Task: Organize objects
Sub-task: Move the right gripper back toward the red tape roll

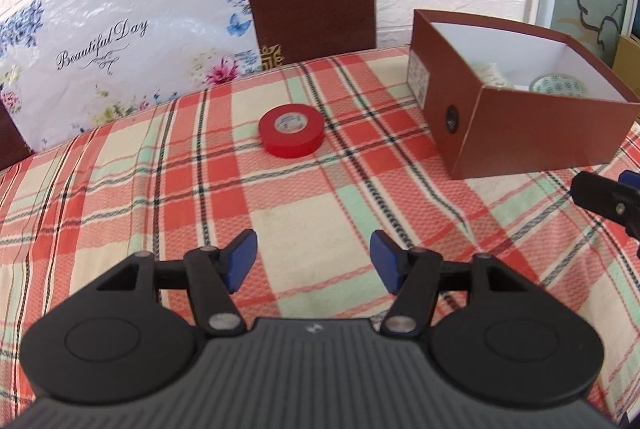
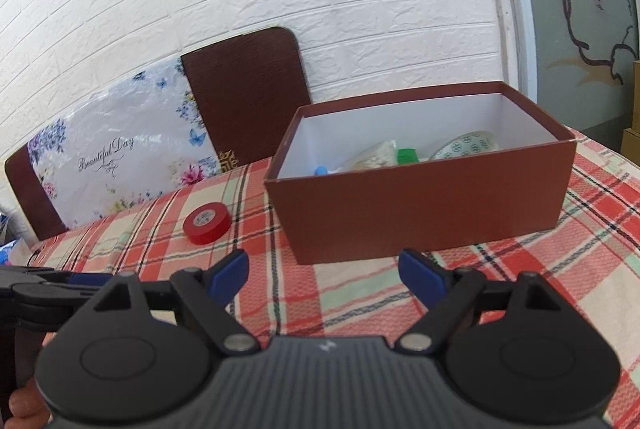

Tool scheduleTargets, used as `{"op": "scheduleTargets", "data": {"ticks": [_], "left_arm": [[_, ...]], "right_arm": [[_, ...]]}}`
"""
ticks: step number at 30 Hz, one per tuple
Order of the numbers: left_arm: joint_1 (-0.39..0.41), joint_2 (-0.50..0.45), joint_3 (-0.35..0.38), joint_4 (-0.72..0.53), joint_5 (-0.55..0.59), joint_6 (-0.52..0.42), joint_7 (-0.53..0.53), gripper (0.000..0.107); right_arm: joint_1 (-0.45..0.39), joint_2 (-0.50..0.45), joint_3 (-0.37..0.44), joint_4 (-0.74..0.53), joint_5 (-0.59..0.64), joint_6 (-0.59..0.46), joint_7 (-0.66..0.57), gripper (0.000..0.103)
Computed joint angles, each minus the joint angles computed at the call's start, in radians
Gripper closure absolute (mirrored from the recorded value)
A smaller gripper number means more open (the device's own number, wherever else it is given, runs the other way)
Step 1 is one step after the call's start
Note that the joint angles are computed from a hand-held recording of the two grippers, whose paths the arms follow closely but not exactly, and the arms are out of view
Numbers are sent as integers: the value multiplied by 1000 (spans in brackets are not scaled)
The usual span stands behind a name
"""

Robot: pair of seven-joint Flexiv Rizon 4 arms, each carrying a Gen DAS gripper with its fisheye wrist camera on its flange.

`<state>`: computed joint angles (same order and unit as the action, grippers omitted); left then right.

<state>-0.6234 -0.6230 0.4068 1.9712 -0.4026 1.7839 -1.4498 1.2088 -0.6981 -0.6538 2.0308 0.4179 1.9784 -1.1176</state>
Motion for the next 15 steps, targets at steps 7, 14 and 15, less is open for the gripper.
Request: {"op": "scheduleTargets", "data": {"ticks": [7,14,15], "left_arm": [[30,-5,-2,29,-14,19,-12,42],[92,-8,-28,58,-40,34,-17,42],[97,-11,-27,61,-44,39,-16,42]], "right_arm": [[30,-7,-12,-6,-26,-29,-1,18],[17,-15,20,-32,-101,-58,7,18],[15,-17,26,-37,-114,-63,6,18]]}}
